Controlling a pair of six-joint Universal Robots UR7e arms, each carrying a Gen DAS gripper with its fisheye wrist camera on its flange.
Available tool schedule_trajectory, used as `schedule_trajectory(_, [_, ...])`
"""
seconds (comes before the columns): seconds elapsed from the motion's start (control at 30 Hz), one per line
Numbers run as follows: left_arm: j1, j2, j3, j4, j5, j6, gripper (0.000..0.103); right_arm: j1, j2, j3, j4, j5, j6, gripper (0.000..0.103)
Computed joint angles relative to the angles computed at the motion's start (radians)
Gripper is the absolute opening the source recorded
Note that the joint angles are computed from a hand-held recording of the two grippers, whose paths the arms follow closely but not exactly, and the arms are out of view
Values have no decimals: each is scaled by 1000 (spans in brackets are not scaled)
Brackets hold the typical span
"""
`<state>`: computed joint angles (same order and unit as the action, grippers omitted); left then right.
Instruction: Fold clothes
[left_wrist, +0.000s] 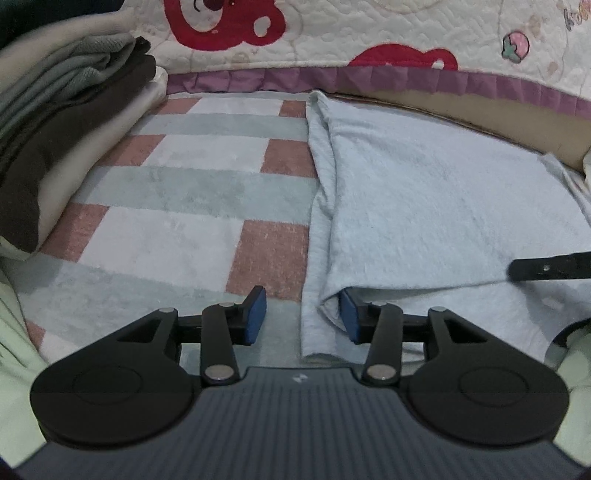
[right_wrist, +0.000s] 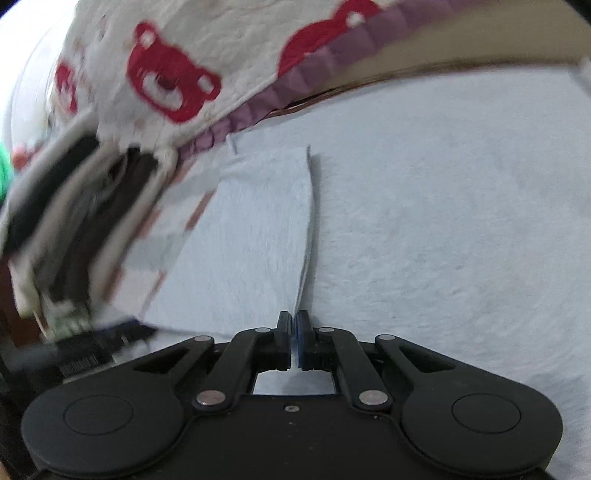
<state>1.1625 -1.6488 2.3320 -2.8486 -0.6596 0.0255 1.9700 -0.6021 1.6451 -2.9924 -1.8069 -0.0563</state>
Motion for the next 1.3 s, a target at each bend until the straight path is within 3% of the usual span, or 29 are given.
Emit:
schedule_trajectory(0.03, [-3, 5, -4, 14, 13, -7, 49, 8, -12, -5, 40, -19, -41, 14])
schedule_trajectory(0.1, [-13, -1, -15, 57, 23, -34, 49, 17, -59, 15, 69, -66, -131, 36])
schedule_trajectory(0.23, [-60, -38, -12, 157, 75, -114, 51, -1, -216, 119, 53, -152, -324, 41])
schedule_trajectory(0.3, [-90, -62, -7, 218, 108, -165, 61, -19, -295, 168, 32, -188, -422, 42])
schedule_trajectory(0.4, [-134, -103, -1, 356, 122, -320, 61, -76, -392, 244, -76, -239, -535, 47])
schedule_trajectory(0.47, [-164, -119, -4, 434, 118, -406, 61, -118, -421, 280, -187, -290, -499, 48])
schedule_trajectory(0.53, [-214, -95, -10, 445, 126, -426, 61, -174, -457, 321, -285, -263, -427, 48])
schedule_trajectory(0.6, [-249, -41, -21, 380, 105, -384, 60, -211, -475, 332, -310, -257, -373, 48])
schedule_trajectory(0.73, [-270, 147, -60, 157, -51, -214, 53, -263, -518, 339, -270, -195, -299, 47])
schedule_trajectory(0.77, [-270, 193, -75, 125, -91, -185, 50, -273, -526, 342, -242, -180, -269, 44])
schedule_trajectory(0.8, [-269, 240, -94, 99, -131, -159, 49, -283, -535, 345, -205, -163, -244, 33])
schedule_trajectory(0.87, [-266, 331, -137, 59, -212, -107, 44, -299, -549, 343, -131, -124, -214, 29])
schedule_trajectory(1.0, [-271, 486, -216, 16, -317, -26, 42, -289, -547, 345, -88, -148, -244, 30])
schedule_trajectory(1.17, [-283, 611, -283, 6, -349, 40, 42, -278, -486, 322, -152, -258, -361, 36])
schedule_trajectory(1.23, [-280, 634, -296, 3, -362, 31, 42, -289, -471, 303, -134, -232, -395, 36])
schedule_trajectory(1.3, [-276, 635, -295, -1, -378, 14, 42, -300, -463, 293, -134, -186, -394, 43])
